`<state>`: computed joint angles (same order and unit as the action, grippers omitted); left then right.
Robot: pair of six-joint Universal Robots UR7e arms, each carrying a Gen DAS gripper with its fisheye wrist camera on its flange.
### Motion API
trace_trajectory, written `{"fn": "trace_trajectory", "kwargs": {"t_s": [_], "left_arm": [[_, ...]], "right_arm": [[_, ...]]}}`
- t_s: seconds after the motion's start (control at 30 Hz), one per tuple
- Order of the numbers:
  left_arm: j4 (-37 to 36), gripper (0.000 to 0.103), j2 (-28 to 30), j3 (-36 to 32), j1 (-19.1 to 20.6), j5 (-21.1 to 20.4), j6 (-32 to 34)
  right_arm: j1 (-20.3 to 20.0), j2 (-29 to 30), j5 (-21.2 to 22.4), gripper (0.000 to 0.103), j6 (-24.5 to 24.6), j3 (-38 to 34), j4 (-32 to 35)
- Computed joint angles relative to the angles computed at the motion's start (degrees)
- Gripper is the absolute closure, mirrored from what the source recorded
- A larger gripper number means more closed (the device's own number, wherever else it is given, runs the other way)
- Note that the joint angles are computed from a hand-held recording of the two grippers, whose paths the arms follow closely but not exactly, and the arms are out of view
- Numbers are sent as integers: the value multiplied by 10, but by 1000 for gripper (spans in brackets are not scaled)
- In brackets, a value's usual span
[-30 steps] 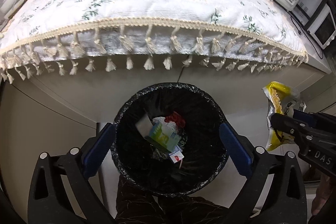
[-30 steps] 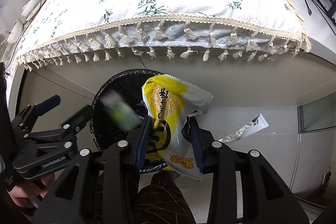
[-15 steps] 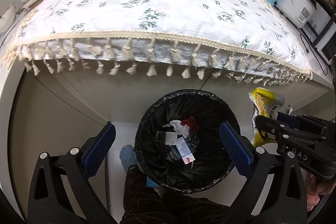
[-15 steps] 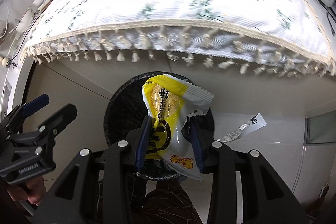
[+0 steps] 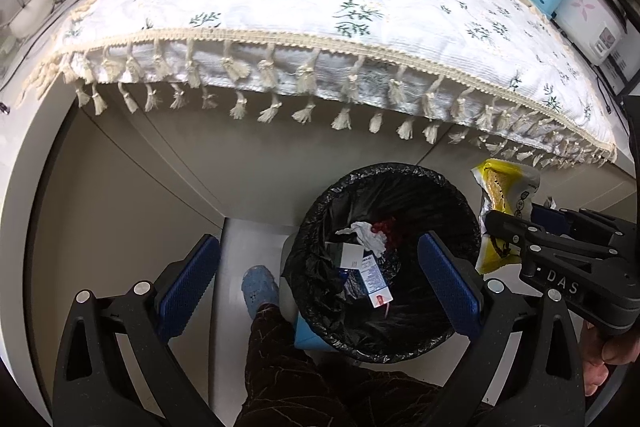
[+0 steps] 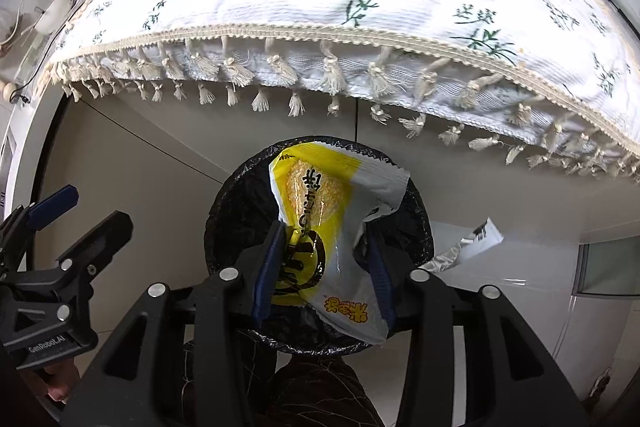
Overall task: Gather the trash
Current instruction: 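Open the left tool over the bin while the right tool releases the yellow packet, then move both tools back over the table toward the bubble wrap and plastic tube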
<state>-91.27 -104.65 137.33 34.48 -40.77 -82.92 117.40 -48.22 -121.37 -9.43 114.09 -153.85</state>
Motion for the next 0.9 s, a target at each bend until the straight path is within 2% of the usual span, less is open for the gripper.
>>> {"fn": "trace_trajectory", "kwargs": {"t_s": [0.13,0.3,0.37,0.63,0.9], "left_arm": [[9,6,-6,0,0,1,-9],[15,6,-7,-5,3,3,-8],[13,7,-4,-10,6,1,-3],[6,6,5,-42,5,13,27],[33,6,15,-95,0,31,43]], "right_arm": [[5,6,2,55,4,-3,-2],[8,11,-3,41,4,-10,-6],[10,9,-10,38,10,-16,0],[20,-16,-21,18,32,-35,13],[44,-21,-34,9,40,-74,24]]}}
